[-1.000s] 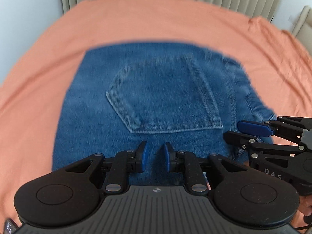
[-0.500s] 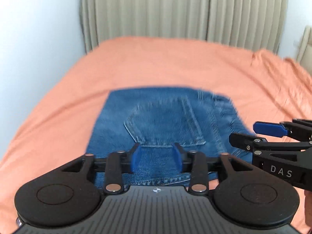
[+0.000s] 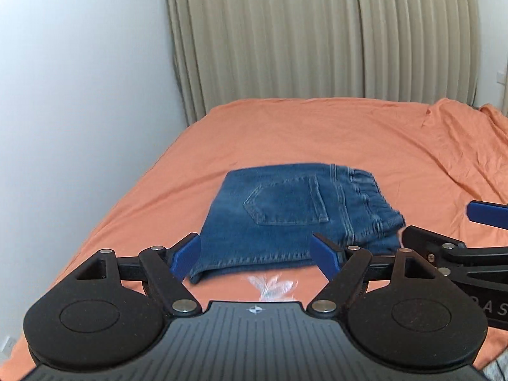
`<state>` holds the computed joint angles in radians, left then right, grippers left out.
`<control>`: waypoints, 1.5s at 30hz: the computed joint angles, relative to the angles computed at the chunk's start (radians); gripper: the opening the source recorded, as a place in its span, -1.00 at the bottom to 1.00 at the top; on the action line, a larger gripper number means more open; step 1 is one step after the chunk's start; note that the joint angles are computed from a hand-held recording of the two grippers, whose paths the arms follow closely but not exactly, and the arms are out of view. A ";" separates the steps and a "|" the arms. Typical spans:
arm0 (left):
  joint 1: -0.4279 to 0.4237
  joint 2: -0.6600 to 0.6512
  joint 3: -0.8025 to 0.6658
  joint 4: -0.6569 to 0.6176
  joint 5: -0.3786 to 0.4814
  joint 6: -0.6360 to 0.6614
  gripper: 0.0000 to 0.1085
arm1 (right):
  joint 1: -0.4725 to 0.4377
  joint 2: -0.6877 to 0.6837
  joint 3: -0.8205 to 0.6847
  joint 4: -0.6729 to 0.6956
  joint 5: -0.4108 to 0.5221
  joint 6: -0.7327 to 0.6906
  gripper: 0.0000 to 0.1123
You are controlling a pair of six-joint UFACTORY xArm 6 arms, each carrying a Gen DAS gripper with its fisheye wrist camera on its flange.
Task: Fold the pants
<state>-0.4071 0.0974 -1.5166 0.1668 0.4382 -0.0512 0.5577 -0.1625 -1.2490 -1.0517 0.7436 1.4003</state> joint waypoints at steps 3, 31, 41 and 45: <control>-0.003 -0.044 0.065 0.021 -0.005 -0.036 0.68 | 0.043 -0.034 0.028 0.042 0.066 0.011 0.43; -0.027 -0.131 0.167 0.123 0.030 -0.150 0.68 | 0.093 -0.095 0.097 -0.012 0.117 0.101 0.44; -0.032 -0.132 0.166 0.131 0.039 -0.156 0.68 | 0.091 -0.100 0.103 -0.010 0.111 0.107 0.44; -0.032 -0.131 0.165 0.129 0.041 -0.156 0.68 | 0.092 -0.100 0.104 -0.011 0.112 0.109 0.44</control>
<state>-0.4391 -0.0337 -1.3520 0.2960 0.4789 -0.2077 0.6497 -0.2626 -1.1447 -1.0624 0.8558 1.5092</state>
